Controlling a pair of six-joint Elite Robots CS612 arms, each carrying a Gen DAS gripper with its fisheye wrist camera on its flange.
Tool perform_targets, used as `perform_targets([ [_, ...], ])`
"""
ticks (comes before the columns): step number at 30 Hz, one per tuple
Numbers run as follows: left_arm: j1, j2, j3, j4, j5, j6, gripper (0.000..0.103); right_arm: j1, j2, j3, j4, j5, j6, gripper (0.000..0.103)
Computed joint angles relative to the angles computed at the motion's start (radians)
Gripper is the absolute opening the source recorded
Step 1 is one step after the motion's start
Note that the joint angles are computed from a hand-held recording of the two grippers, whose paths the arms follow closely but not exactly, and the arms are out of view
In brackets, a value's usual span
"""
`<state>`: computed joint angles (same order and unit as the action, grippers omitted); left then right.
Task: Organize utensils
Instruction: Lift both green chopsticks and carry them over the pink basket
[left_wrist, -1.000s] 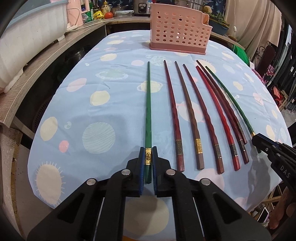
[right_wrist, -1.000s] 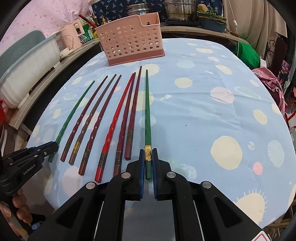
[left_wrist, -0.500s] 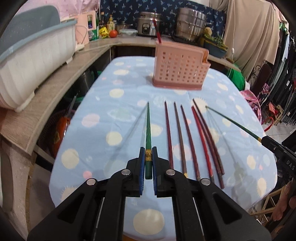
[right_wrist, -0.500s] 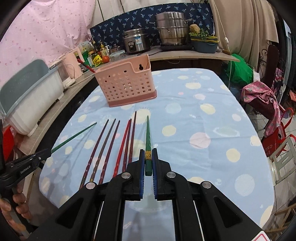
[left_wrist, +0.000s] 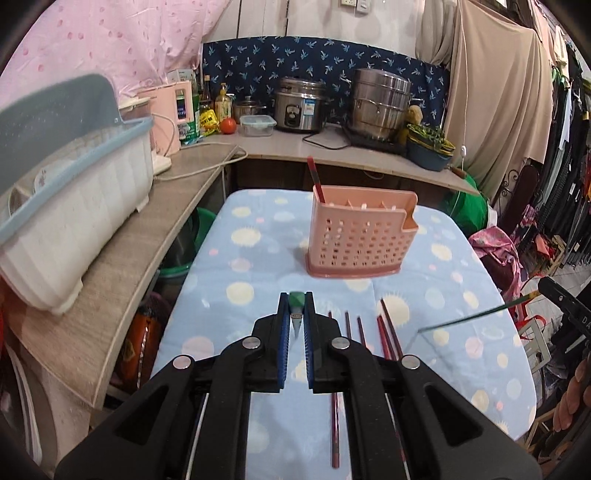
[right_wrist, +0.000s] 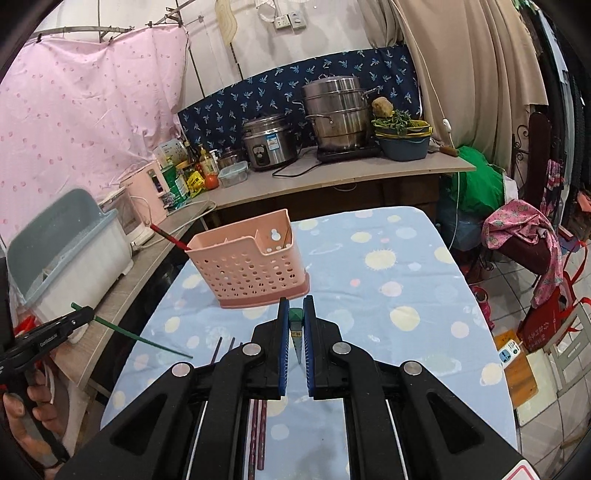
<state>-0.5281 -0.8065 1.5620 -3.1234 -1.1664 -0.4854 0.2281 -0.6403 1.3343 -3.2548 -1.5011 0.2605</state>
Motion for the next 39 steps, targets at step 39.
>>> perform_targets([
  [39, 0.056, 0.241, -0.555, 0.033, 0.034, 0.159, 0.007, 0.018, 0.367, -0.818, 0.226, 0.047, 0.011, 0.007],
])
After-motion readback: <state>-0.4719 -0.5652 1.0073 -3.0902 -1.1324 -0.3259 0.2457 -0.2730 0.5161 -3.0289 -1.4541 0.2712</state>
